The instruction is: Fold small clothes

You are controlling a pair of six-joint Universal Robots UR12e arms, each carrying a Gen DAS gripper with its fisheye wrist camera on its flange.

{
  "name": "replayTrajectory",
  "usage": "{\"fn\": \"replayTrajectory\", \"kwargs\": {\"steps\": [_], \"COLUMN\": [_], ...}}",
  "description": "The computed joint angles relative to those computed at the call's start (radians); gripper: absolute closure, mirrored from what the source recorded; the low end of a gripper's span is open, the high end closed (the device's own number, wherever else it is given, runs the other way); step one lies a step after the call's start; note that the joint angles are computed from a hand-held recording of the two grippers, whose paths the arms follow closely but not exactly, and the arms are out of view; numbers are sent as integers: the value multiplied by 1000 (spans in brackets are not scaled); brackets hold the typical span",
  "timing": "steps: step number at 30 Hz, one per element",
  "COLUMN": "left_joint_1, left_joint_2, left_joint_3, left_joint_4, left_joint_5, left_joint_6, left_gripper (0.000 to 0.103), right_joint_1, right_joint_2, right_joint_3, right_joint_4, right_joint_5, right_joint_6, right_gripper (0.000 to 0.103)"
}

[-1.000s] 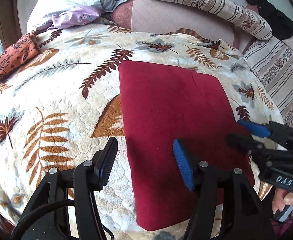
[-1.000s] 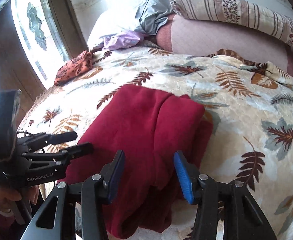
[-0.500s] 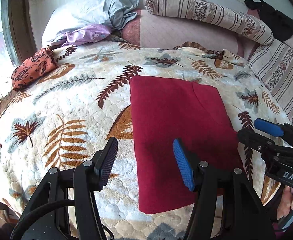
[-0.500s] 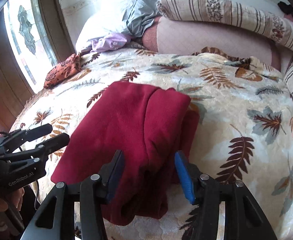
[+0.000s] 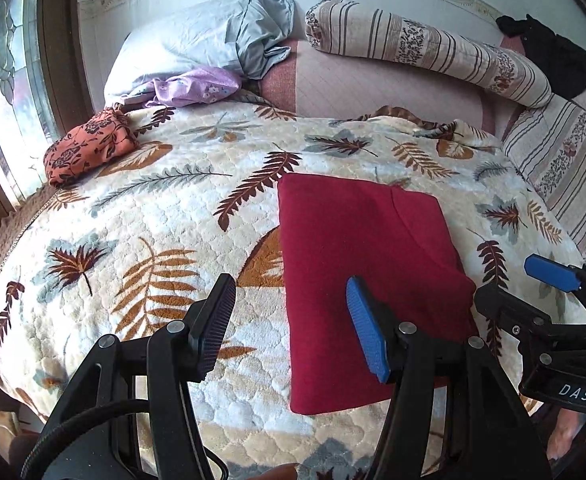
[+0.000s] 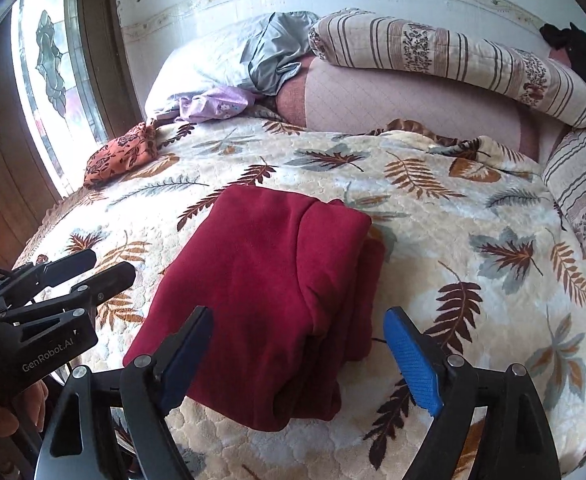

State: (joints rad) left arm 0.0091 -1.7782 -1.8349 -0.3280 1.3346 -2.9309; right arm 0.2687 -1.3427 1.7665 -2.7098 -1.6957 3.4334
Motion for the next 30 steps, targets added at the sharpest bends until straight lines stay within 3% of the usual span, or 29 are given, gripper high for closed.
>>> {"fn": "replayTrajectory", "kwargs": {"steps": [11,30], "left_joint_1": [0,1], "left_joint_2": [3,-1], "left_joint_3": [-6,-3], "left_joint_4": [12,14], "left_joint_5": [8,11], "left_joint_6": [4,4], "left_gripper": [45,45], "right_joint_1": [3,-1], "right_joint_2": [-2,3], "right_joint_3": [8,4], "right_joint_4": [-16,12], "right_joint_5": [2,7], "right_joint_6": [35,55], "right_gripper": [10,9]}}
